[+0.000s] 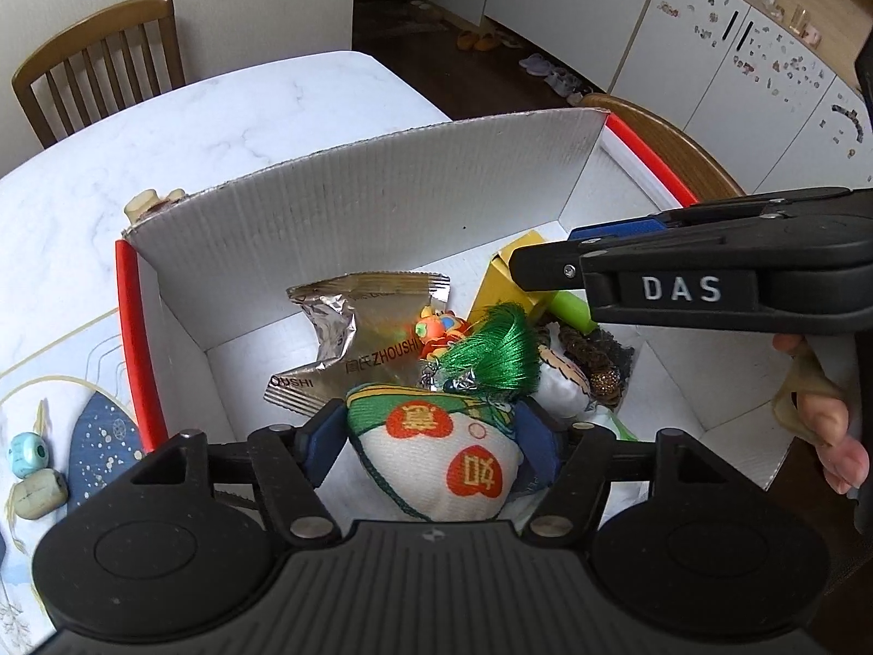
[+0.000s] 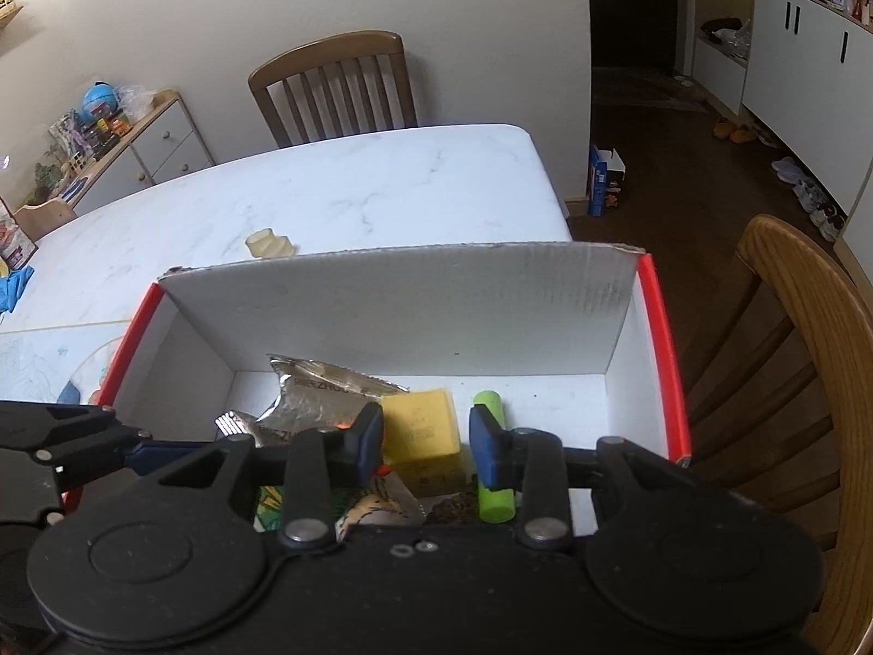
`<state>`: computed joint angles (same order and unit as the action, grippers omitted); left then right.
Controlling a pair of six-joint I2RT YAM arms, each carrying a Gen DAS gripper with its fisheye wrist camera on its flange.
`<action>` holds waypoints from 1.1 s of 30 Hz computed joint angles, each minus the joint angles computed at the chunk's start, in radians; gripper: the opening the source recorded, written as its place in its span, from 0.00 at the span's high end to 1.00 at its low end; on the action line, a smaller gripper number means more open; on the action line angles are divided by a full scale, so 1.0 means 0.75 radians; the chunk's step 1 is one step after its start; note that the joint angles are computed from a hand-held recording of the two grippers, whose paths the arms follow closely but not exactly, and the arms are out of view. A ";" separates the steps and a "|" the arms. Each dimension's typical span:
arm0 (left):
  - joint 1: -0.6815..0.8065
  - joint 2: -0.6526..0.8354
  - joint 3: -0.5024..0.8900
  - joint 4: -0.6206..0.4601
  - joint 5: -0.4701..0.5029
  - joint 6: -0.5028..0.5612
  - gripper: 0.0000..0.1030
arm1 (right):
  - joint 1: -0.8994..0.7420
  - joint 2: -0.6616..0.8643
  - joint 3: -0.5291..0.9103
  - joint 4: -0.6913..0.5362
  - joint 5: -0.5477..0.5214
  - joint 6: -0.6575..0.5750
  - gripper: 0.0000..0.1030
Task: Organize objects
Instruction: 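Open both grippers to drop the yellow box and sachet into the box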
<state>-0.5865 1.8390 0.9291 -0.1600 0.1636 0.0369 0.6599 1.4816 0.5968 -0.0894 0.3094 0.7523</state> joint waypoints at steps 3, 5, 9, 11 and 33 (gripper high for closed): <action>0.007 -0.011 -0.014 0.011 0.017 0.004 0.32 | 0.012 -0.029 0.004 -0.027 0.007 0.002 0.58; 0.011 -0.025 -0.030 0.023 0.028 0.004 0.30 | 0.024 -0.054 0.009 -0.052 0.016 0.009 0.55; 0.028 -0.056 -0.056 0.032 0.069 -0.012 0.29 | 0.061 -0.129 0.021 -0.119 0.052 0.019 0.48; 0.037 -0.082 -0.075 0.037 0.083 -0.012 0.23 | 0.081 -0.169 0.029 -0.151 0.070 0.026 0.44; 0.323 -0.456 -0.227 -0.062 0.340 0.058 0.19 | 0.401 -0.285 0.222 -0.426 0.333 0.158 0.22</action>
<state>-0.3440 1.4969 0.7590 -0.2062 0.4187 0.0805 0.9610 1.2676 0.7633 -0.4086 0.5590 0.8704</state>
